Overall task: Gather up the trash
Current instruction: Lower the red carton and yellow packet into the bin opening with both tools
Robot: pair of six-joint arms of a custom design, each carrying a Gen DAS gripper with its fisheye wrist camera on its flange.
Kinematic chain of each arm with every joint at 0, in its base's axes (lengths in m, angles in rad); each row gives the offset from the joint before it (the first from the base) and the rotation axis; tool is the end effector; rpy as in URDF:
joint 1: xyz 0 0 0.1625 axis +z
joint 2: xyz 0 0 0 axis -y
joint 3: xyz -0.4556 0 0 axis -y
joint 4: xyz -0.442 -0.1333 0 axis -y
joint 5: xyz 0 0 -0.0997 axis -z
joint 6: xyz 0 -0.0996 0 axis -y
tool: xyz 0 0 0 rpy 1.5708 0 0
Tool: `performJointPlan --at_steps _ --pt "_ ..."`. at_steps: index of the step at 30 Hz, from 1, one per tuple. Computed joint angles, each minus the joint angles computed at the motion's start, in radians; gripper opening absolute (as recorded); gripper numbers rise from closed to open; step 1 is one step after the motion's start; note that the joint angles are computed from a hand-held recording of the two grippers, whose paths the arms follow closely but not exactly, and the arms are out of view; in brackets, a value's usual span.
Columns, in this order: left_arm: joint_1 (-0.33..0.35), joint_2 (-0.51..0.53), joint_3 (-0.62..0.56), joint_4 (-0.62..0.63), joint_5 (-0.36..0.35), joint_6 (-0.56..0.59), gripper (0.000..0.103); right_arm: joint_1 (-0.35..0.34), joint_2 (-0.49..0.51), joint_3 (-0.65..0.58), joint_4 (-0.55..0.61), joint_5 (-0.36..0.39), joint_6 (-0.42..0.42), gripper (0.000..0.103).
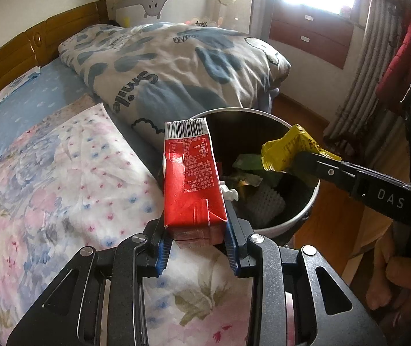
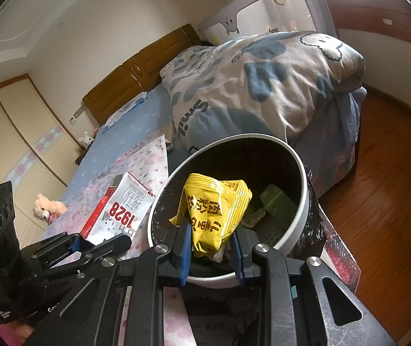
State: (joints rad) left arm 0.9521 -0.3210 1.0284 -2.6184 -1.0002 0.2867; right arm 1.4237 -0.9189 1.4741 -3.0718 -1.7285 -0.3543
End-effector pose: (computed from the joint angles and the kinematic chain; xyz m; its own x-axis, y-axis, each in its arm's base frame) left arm -0.3639 -0.8337 -0.0267 -0.6032 0.5445 -0.5828 0.7479 0.6401 -0.1761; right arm 0.0006 -0.7988 0.3150 -0.9285 0.0531 0.3675 -0.2520 0.6367 -0.7287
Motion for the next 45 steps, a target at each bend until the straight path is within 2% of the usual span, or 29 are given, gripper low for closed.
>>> performJointPlan --at_steps 23,45 --pt "0.009 0.077 -0.137 0.081 0.007 -0.002 0.03 -0.002 0.028 -0.07 0.037 -0.022 -0.001 0.023" --pt "0.007 0.113 -0.194 0.105 0.016 0.009 0.03 -0.006 0.037 -0.099 0.066 -0.033 -0.007 0.024"
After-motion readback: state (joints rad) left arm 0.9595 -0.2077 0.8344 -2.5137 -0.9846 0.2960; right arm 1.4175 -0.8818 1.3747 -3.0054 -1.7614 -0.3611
